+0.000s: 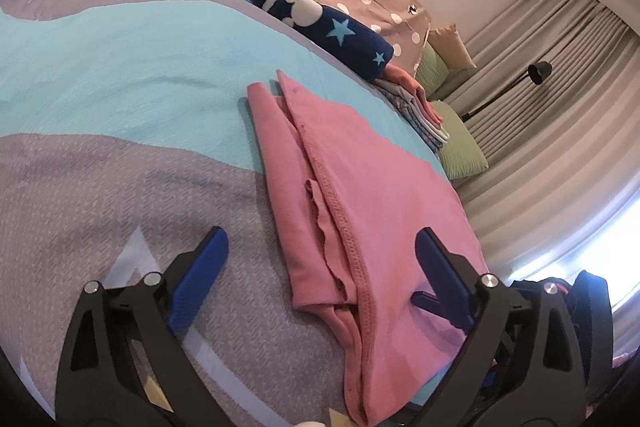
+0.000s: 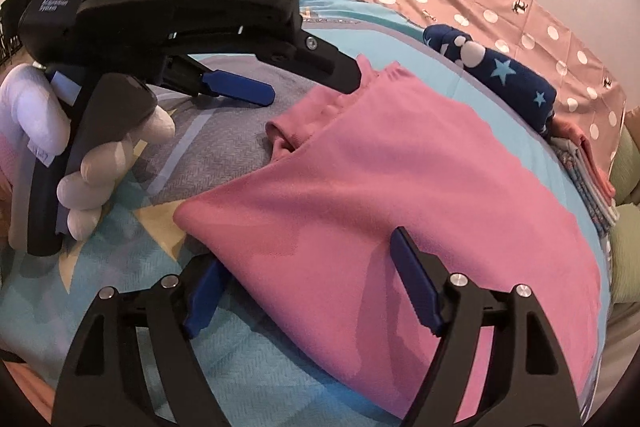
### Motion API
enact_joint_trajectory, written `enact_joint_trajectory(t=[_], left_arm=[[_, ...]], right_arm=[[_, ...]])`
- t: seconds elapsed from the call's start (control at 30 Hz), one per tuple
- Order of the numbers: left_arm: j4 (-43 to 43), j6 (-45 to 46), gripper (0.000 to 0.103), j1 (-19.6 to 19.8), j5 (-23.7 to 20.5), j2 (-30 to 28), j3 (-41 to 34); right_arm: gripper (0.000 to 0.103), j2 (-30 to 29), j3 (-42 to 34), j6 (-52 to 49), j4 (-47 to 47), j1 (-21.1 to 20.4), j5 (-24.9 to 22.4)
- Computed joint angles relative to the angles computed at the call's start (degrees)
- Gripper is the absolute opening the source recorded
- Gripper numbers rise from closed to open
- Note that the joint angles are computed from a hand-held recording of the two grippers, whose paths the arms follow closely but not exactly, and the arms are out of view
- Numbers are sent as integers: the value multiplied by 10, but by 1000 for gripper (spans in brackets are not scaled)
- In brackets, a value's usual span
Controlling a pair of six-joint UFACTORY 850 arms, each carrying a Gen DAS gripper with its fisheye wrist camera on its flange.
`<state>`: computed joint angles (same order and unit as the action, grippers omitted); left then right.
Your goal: Fold small clothes
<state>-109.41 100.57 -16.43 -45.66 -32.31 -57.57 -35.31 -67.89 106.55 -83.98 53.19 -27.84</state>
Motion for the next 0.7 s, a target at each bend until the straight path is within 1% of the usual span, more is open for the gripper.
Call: enact_joint_trajectory(t=[0.1, 0.3, 0.37, 0.4, 0.43, 0.53, 0.6, 0.63, 0.67, 0.7], left_arm=[[10, -8, 101, -2, -3, -8, -12], [47, -56, 101, -4, -19, -53, -81], [61, -71, 101, -7, -19, -69, -107], [73, -83, 100, -9, -18, -79, -124], [86, -99, 99, -12, -16, -88, -141], [118, -135, 98, -19, -9, -106, -177], [136, -159, 92, -24, -2, -116, -200], [143, -169, 81, -26, 1, -120, -208], [153, -190, 64, -28, 4, -128, -221], [163, -217, 56, -28, 5, -138, -235]], right_arm=[[79, -1, -1, -7, 8, 5, -3], [79, -8, -10, -14, 19, 8, -11], [70, -10, -12, -11, 5, 16, -20], [63, -14, -18, -17, 5, 22, -32], [58, -19, -24, -25, 8, 28, -46], [55, -36, -45, -55, 18, 41, -89], [53, -45, -57, -70, 24, 45, -106], [49, -49, -61, -76, 26, 46, -110], [47, -53, -67, -81, 26, 48, -115], [41, -56, -71, -86, 25, 48, -113]])
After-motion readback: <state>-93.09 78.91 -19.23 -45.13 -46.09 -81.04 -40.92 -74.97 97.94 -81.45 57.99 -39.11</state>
